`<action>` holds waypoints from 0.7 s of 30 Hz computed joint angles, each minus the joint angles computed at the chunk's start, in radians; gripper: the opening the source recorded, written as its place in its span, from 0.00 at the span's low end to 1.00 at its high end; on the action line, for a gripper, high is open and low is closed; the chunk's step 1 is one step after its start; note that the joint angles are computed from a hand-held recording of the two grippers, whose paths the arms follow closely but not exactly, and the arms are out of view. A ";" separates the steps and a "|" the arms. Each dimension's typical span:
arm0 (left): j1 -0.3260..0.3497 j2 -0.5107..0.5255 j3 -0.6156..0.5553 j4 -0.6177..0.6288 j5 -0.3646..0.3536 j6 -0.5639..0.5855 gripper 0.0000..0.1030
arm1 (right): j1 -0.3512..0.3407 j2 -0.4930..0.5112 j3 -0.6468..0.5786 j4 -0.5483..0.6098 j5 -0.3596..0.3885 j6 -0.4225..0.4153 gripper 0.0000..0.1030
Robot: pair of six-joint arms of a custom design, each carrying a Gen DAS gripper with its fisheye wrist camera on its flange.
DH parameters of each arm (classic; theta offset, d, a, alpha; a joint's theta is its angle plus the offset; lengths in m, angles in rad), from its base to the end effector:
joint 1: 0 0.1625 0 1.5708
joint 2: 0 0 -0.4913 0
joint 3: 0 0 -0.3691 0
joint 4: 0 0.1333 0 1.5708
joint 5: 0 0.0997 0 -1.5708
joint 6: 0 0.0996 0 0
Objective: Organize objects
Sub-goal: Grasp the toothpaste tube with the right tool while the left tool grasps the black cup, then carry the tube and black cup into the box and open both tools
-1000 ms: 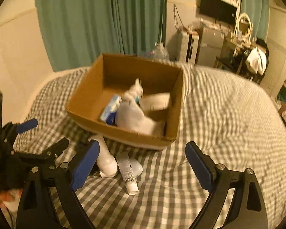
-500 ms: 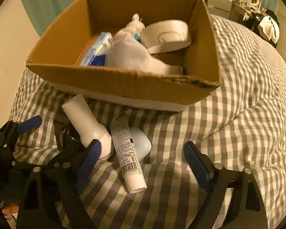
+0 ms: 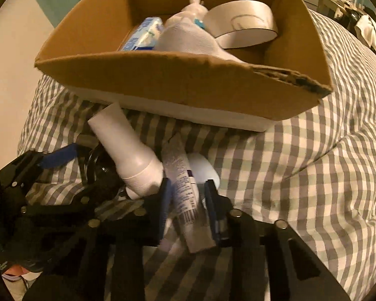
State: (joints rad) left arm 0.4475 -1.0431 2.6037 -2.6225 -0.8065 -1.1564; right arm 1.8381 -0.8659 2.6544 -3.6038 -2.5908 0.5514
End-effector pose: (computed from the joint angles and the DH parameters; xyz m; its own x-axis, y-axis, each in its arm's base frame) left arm -0.1858 -0.3135 0.1065 -0.7240 -0.0251 -0.6893 0.3093 0.8814 -0.3570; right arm 0.1386 -0.3228 0.1499 -0.6106 0.5420 0.5774 0.0747 0.7653 -0.6393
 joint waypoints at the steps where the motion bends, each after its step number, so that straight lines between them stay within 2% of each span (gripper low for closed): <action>1: -0.007 0.011 -0.002 -0.004 -0.005 0.002 0.54 | 0.003 0.002 0.000 0.005 -0.004 0.007 0.25; 2: -0.012 0.017 -0.004 -0.005 -0.008 0.004 0.51 | 0.007 0.003 0.002 0.009 -0.006 0.015 0.25; 6: -0.032 0.026 -0.024 0.053 -0.006 -0.035 0.50 | 0.032 0.002 0.001 0.063 -0.032 0.060 0.23; 10: -0.067 0.003 -0.060 0.211 -0.011 -0.130 0.48 | 0.084 0.000 0.002 0.130 -0.094 0.141 0.19; 13: -0.112 -0.031 -0.082 0.323 -0.006 -0.191 0.47 | 0.119 -0.014 0.010 0.145 -0.106 0.166 0.18; 15: -0.139 -0.048 -0.093 0.375 -0.010 -0.225 0.47 | 0.143 -0.037 0.008 0.205 -0.118 0.203 0.18; 18: -0.175 -0.070 -0.099 0.415 -0.033 -0.278 0.47 | 0.184 -0.085 -0.035 0.377 -0.140 0.284 0.18; 21: -0.205 -0.093 -0.102 0.448 -0.054 -0.310 0.47 | 0.208 -0.094 -0.051 0.421 -0.147 0.311 0.18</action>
State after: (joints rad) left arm 0.2422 -1.1364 2.5014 -2.1742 -0.8607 -1.4661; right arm 2.0465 -0.9596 2.6030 -3.1825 -2.7376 0.8620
